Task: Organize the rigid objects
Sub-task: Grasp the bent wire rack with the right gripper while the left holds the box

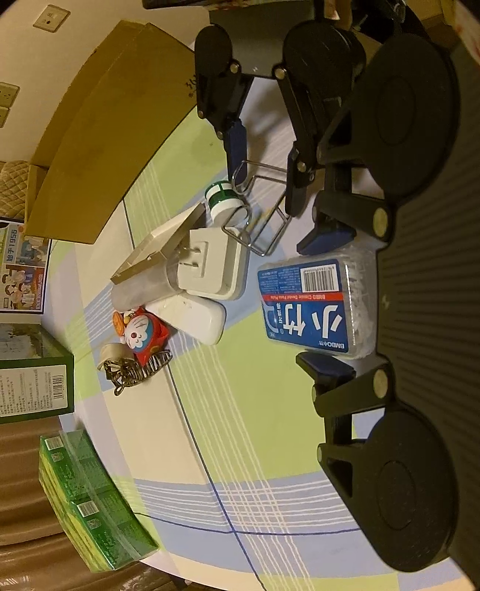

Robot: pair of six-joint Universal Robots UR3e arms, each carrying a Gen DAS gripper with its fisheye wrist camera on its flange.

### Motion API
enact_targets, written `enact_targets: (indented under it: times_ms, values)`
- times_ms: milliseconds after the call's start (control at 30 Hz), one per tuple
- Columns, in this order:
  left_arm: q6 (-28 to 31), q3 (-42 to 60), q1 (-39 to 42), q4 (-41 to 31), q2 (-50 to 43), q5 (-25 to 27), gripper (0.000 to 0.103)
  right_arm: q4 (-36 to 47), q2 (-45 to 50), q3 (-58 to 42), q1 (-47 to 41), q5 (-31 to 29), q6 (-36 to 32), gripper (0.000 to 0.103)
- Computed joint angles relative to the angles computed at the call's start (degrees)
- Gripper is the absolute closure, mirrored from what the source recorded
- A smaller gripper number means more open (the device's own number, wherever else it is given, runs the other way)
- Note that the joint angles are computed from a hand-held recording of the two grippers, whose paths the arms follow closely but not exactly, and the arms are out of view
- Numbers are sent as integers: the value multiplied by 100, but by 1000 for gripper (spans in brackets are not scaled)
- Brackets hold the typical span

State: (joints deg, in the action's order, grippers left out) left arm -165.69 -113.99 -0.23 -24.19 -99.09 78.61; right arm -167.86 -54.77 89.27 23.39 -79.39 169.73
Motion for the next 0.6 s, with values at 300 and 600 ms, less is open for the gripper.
enact_targets:
  times_ms: [300,600]
  values:
    - [-159,-71,-71,-100,194,27,51,16,-451,425,-11,-22,96,52]
    - [-327,-16,-282,-282,521,175,51,-179,-1322,1240,-158,4,297,52]
